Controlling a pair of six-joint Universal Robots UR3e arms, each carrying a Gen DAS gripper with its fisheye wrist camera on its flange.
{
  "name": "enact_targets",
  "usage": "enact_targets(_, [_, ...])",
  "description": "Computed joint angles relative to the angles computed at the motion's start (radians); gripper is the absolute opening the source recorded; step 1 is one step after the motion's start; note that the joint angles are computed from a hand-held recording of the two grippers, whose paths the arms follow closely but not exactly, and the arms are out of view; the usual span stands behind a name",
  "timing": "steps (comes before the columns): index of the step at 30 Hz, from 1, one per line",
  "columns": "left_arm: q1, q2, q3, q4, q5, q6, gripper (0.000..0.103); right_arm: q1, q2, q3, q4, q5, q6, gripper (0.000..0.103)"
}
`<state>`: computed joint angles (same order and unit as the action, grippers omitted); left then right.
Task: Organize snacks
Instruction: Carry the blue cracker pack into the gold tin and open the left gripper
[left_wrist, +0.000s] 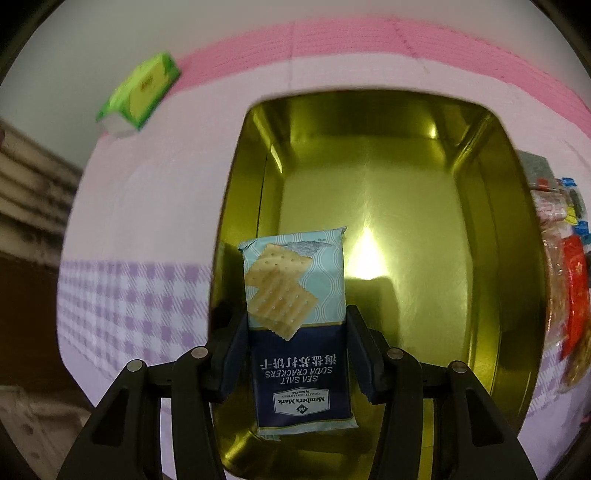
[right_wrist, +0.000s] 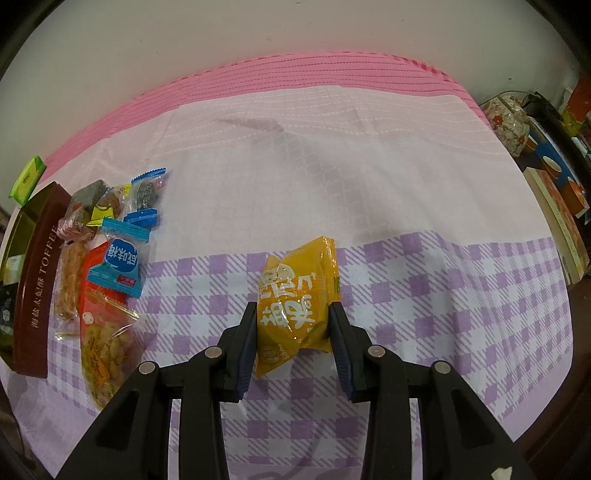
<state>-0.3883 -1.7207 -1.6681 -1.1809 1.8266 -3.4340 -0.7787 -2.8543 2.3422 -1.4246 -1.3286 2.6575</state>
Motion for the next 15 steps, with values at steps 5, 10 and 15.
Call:
enact_targets(5, [0.014, 0.037, -0.06, 0.033, 0.02, -0.009, 0.051, 0.052, 0.018, 0.016, -0.051, -0.028, 0.042, 0.034])
enact_targets(10, [0.035, 0.063, -0.102, 0.06, 0.02, -0.003, 0.051, 0.177, 0.083, 0.045, -0.177, -0.093, 0.151, 0.034])
enact_targets(15, [0.032, 0.077, -0.117, 0.067, 0.022, 0.0, 0.051, 0.29, 0.149, 0.065, -0.286, -0.161, 0.245, 0.034])
